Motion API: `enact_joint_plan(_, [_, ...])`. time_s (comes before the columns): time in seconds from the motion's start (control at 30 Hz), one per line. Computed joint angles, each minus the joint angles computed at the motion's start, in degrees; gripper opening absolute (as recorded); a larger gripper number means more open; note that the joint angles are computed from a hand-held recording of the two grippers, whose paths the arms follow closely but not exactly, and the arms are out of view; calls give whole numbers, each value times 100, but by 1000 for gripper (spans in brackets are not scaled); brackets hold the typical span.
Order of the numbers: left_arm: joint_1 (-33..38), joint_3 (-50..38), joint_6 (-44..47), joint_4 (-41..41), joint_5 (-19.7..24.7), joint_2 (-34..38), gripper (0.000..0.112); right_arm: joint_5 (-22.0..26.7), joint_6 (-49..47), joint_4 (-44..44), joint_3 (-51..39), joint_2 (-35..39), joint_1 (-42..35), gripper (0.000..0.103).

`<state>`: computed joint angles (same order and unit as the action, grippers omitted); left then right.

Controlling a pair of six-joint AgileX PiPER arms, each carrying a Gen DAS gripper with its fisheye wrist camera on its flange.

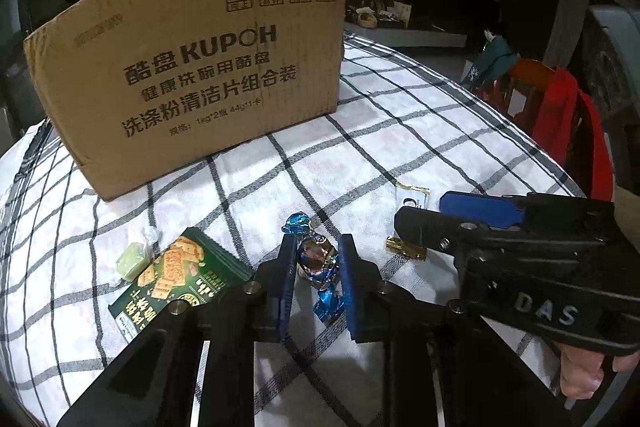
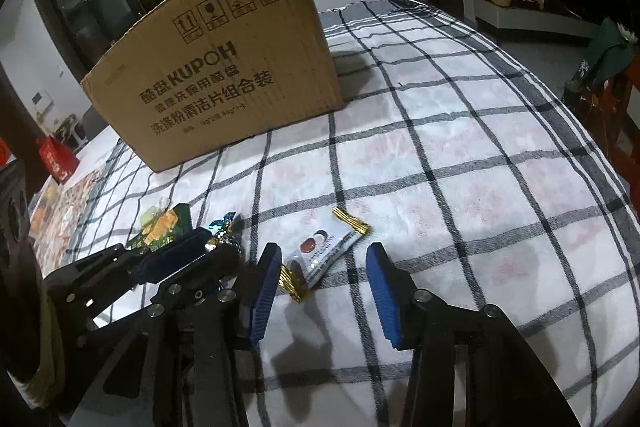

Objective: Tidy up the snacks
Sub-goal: 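Grasp the blue wrapped candy with the left tool while the right tool grasps the white stick packet, then lift both held snacks and carry them over the cardboard box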

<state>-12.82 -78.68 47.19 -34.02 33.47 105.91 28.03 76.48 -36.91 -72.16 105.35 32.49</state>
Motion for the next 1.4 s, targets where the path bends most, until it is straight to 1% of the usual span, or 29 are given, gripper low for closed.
enact_joint_plan(0.13, [135, 97, 82, -235, -7, -104, 22, 152, -75, 5, -181, 131, 10, 40])
enact_joint_plan(0.27, [254, 86, 102, -394, -8, -143, 22, 360, -96, -108, -376, 261, 77, 39])
enact_joint_plan(0.3, [271, 95, 99, -414, -27, -154, 22, 448, -150, -93, -461, 308, 99, 39])
enact_joint_plan(0.37, [325, 77, 80, -463, -14, -149, 22, 474, -340, 0, -573, 374, 115, 37])
enact_joint_plan(0.4, [351, 72, 65, -479, -1, -147, 22, 622, -402, -51, -710, 464, 169, 36])
enact_joint_plan(0.47, [401, 49, -3, -483, 21, -138, 22, 873, -460, -189, -878, 581, 254, 33])
enact_joint_plan(0.6, [456, 71, -31, -509, 28, -168, 22, 1138, -473, -342, -1016, 672, 346, 23])
enact_joint_plan(0.87, [441, 183, -64, -506, 8, -372, 22, 1174, -403, -544, -856, 470, 443, 21])
enact_joint_plan(1.07, [522, 182, -134, -564, 152, -598, 21, 1191, -410, -655, -826, 199, 549, 21])
enact_joint_plan(1.4, [623, 142, -259, -426, 151, -1132, 22, 1022, -397, -886, -870, -274, 660, 21])
